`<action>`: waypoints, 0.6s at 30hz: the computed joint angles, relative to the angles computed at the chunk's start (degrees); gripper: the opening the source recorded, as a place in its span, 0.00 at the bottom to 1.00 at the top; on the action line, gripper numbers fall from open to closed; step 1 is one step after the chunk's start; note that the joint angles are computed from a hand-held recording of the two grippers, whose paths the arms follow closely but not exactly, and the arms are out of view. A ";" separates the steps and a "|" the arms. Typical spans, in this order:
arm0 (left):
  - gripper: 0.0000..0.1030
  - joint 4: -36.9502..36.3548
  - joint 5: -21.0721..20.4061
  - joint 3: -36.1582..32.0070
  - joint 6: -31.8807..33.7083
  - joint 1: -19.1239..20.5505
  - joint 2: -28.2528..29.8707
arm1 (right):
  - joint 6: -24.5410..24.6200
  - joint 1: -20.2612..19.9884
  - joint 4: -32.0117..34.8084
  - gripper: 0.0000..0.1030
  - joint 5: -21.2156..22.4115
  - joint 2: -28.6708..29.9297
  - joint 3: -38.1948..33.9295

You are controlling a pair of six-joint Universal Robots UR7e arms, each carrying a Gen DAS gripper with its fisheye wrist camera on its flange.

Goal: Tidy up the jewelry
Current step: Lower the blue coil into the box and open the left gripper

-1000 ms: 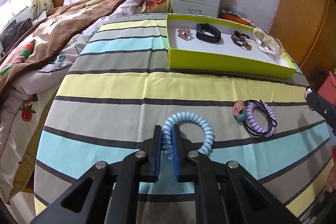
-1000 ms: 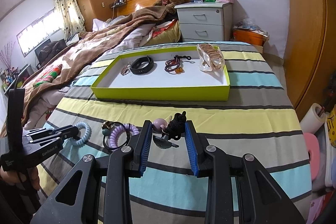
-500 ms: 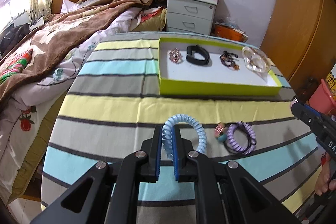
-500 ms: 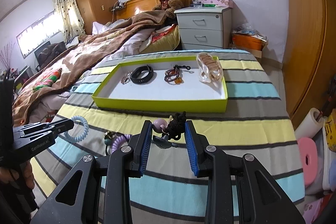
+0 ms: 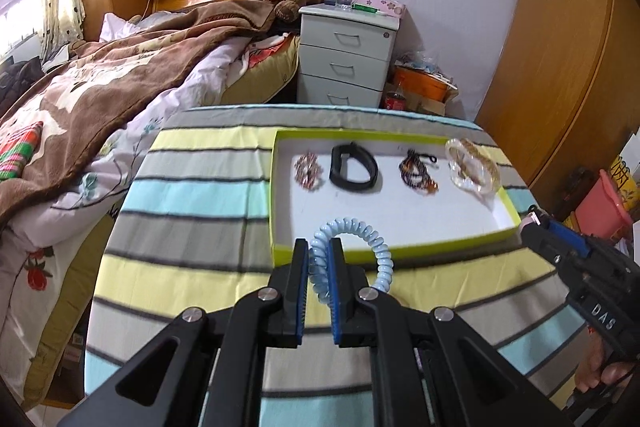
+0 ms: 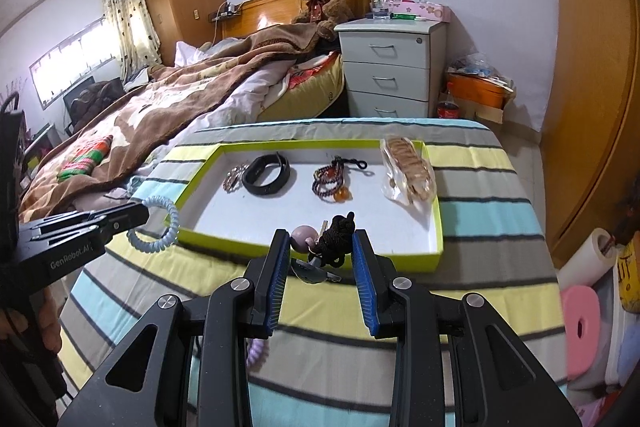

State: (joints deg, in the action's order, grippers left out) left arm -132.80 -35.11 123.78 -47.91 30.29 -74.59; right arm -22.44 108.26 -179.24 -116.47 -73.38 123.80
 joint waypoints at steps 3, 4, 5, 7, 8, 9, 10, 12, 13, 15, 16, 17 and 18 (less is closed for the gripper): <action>0.10 -2.29 -0.22 -1.60 2.62 1.54 1.44 | -0.34 -0.06 0.95 0.32 -0.10 1.74 -2.07; 0.10 -2.99 -0.30 -2.09 3.30 2.07 1.88 | -0.43 -0.10 1.35 0.32 -0.06 2.38 -2.75; 0.10 -3.57 -0.49 -2.58 3.95 2.55 2.33 | -0.47 -0.11 1.54 0.32 -0.10 2.88 -3.18; 0.10 -4.85 -0.60 -3.54 5.37 3.60 3.28 | -0.70 -0.25 2.16 0.32 -0.06 4.26 -4.51; 0.10 -5.46 -0.74 -3.97 6.12 4.11 3.78 | -0.68 -0.29 2.33 0.32 -0.16 4.92 -5.06; 0.10 -6.14 -0.88 -4.43 6.98 4.66 4.30 | -0.69 -0.39 2.54 0.32 0.00 5.53 -5.61; 0.10 -6.47 -1.05 -4.84 7.32 5.16 4.68 | -0.77 -0.53 2.77 0.32 0.22 6.17 -6.19; 0.10 -7.77 -1.57 -5.59 8.47 6.16 5.47 | -0.56 -0.72 3.39 0.32 0.26 7.19 -7.18; 0.10 -8.04 -1.73 -6.05 8.84 6.65 5.93 | -0.62 -0.88 3.68 0.32 0.49 7.76 -7.72; 0.10 -8.54 -2.15 -6.87 9.99 7.49 6.86 | -0.57 -1.13 4.45 0.32 0.54 8.79 -8.73; 0.10 -8.49 -2.14 -7.30 10.21 7.89 7.33 | -0.55 -1.23 4.82 0.32 0.49 9.32 -9.19; 0.10 -8.68 -2.46 -7.66 10.54 8.35 7.72 | -0.62 -1.28 5.18 0.32 0.50 9.74 -9.65; 0.10 -8.97 -2.71 -7.86 10.83 8.69 8.09 | -0.71 -1.42 5.48 0.32 0.49 10.23 -10.07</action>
State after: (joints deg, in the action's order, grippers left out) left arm -141.76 -37.82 115.92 -37.08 38.98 -66.49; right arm -23.15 106.85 -173.76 -115.98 -63.16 113.73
